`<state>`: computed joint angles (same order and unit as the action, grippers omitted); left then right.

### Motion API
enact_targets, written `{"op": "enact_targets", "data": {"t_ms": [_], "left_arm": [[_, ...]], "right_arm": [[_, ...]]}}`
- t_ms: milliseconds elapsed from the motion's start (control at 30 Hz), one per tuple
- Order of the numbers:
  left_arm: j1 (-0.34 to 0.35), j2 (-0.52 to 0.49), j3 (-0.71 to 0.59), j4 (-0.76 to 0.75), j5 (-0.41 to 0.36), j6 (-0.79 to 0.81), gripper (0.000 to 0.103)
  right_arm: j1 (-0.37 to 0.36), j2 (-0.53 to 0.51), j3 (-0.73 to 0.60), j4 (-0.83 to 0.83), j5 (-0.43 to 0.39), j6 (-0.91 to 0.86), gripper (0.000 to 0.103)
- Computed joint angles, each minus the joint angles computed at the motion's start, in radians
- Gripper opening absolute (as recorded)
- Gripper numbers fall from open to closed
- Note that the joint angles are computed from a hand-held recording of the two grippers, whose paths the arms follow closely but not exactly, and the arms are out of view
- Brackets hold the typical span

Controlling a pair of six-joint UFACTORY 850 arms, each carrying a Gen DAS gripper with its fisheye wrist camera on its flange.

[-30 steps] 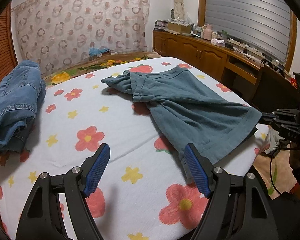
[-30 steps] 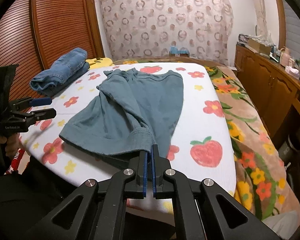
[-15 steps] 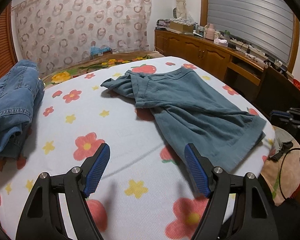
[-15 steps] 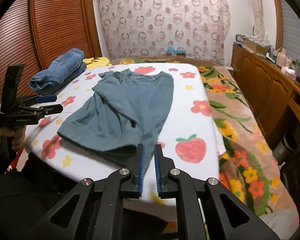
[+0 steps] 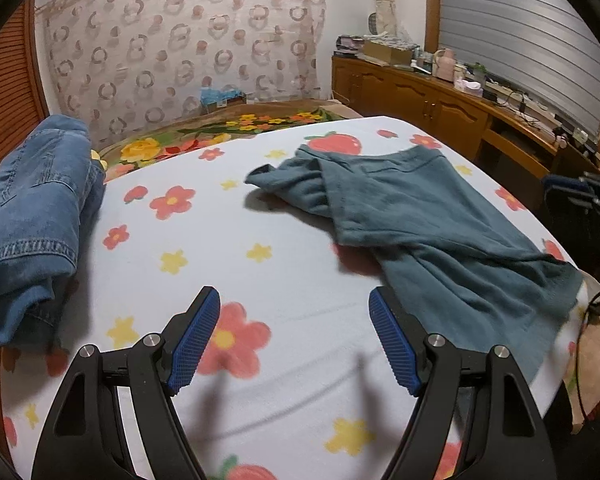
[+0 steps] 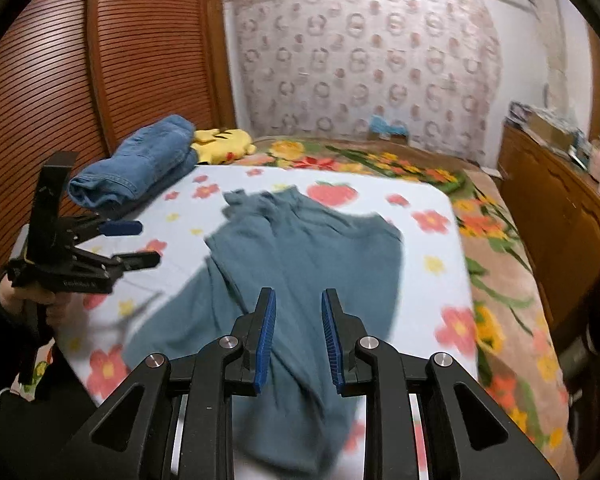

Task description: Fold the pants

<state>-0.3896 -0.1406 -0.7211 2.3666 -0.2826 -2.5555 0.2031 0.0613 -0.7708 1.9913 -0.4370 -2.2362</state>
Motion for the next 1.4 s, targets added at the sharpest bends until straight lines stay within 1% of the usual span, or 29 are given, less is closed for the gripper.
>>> {"op": "enact_targets", "data": {"t_ms": [133,233,267,400,500,667,933,1133,1167,1200,1267,1300,1333,1400], "left_arm": [[0.028,-0.014,-0.015,0.048,0.008,-0.040,0.078],[0.042,-0.019,-0.020,0.075,0.004,-0.055,0.078],[0.047,-0.019,-0.020,0.084,0.002,-0.061,0.078],[0.069,-0.013,-0.012,0.177,-0.014,-0.154,0.078],[0.081,-0.009,-0.009,0.228,-0.020,-0.203,0.078],[0.106,-0.021,-0.012,0.333,-0.017,-0.309,0.078],[0.121,-0.038,-0.014,0.444,-0.013,-0.419,0.078],[0.113,-0.040,-0.017,0.409,-0.012,-0.368,0.078],[0.112,-0.041,-0.017,0.409,-0.012,-0.367,0.078],[0.112,-0.041,-0.017,0.409,-0.012,-0.367,0.078],[0.112,-0.041,-0.017,0.406,-0.012,-0.365,0.078],[0.112,-0.042,-0.018,0.405,-0.011,-0.366,0.078],[0.112,-0.041,-0.018,0.405,-0.011,-0.365,0.078],[0.112,-0.043,-0.020,0.396,-0.006,-0.358,0.078]], "right_arm": [[0.028,-0.054,-0.064,-0.050,0.004,0.016,0.025],[0.049,-0.093,-0.111,-0.085,0.015,0.029,0.030],[0.055,-0.105,-0.127,-0.105,0.017,0.043,0.030],[0.064,-0.146,-0.171,-0.145,-0.003,0.070,0.030],[0.073,-0.185,-0.207,-0.204,0.003,0.110,0.030],[0.093,-0.238,-0.267,-0.380,0.044,0.245,0.030],[0.123,-0.293,-0.337,-0.733,0.114,0.551,0.030],[0.156,-0.308,-0.363,-0.949,0.169,0.741,0.030],[0.164,-0.311,-0.371,-0.988,0.181,0.775,0.029],[0.180,-0.312,-0.372,-1.000,0.202,0.792,0.018],[0.181,-0.306,-0.368,-0.969,0.207,0.755,0.010],[0.176,-0.299,-0.364,-0.924,0.199,0.709,0.006],[0.171,-0.291,-0.359,-0.880,0.198,0.664,0.006],[0.159,-0.282,-0.359,-0.846,0.195,0.636,0.005]]}}
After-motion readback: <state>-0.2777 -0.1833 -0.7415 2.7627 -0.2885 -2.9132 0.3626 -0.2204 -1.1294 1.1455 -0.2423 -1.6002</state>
